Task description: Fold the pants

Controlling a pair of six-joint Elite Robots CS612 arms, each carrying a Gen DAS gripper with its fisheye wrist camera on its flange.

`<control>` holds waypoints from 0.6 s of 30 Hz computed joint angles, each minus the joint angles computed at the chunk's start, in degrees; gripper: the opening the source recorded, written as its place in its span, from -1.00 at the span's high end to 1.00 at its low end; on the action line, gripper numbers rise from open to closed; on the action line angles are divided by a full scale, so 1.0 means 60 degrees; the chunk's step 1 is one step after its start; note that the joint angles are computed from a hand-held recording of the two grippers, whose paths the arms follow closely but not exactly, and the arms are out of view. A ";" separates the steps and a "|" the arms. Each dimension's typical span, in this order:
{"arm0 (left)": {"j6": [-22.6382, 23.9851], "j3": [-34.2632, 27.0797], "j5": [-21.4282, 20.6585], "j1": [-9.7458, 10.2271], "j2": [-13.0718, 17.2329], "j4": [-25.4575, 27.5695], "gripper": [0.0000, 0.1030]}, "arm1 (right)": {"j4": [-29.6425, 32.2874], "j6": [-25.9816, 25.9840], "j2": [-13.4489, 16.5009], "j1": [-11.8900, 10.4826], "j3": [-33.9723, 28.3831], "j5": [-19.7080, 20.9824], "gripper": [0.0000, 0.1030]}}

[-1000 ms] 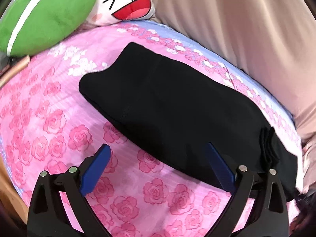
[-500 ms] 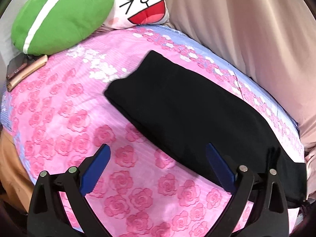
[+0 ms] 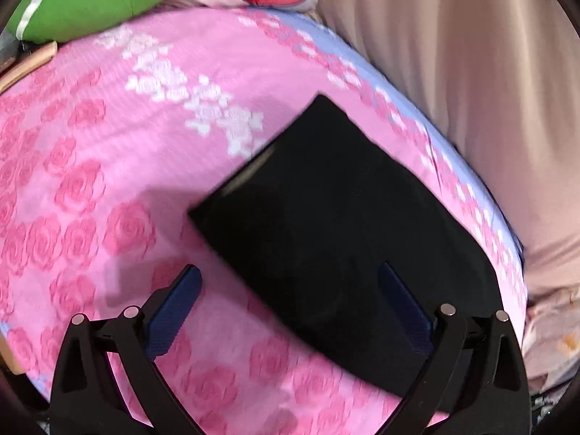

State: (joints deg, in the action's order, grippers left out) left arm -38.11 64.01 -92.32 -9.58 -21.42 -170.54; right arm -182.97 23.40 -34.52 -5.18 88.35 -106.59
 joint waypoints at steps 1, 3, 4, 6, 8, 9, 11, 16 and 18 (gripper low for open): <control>-0.0052 -0.0116 0.0094 -0.0010 0.0073 -0.0039 -0.71 | -0.0184 -0.0143 -0.0035 0.0057 0.0014 -0.0169 -0.22; -0.0053 -0.0272 0.0936 -0.0126 0.0125 0.0144 -0.01 | -0.0476 -0.0348 -0.0142 0.0052 0.0103 0.0270 -0.27; 0.0144 -0.0297 0.1259 -0.0177 0.0093 0.0252 0.62 | -0.0505 -0.0415 -0.0151 0.0049 0.0089 0.0502 -0.28; 0.0272 -0.0196 0.1064 -0.0231 -0.0028 -0.0026 0.72 | -0.0528 -0.0587 -0.0101 0.0083 -0.0016 0.0914 -0.28; 0.0954 0.0221 0.1156 -0.0424 -0.0351 -0.0849 0.74 | -0.0533 -0.0681 0.0016 0.0094 -0.0206 0.1627 -0.28; 0.1381 0.0483 0.1040 -0.0545 -0.0547 -0.1318 0.74 | -0.0507 -0.0737 0.0088 0.0132 -0.0326 0.1826 -0.28; 0.2368 0.0882 0.0401 -0.0842 -0.0894 -0.2145 0.74 | -0.0575 -0.0924 0.0265 0.0221 -0.0568 0.2097 -0.28; 0.3999 0.0935 -0.0651 -0.1581 -0.1003 -0.1981 0.69 | -0.0213 -0.1040 0.0663 0.0329 -0.1255 0.3161 -0.28; 0.3908 0.0639 -0.0573 -0.1717 -0.0792 -0.1427 0.70 | 0.0112 -0.1393 0.0811 0.0395 -0.1551 0.3685 -0.29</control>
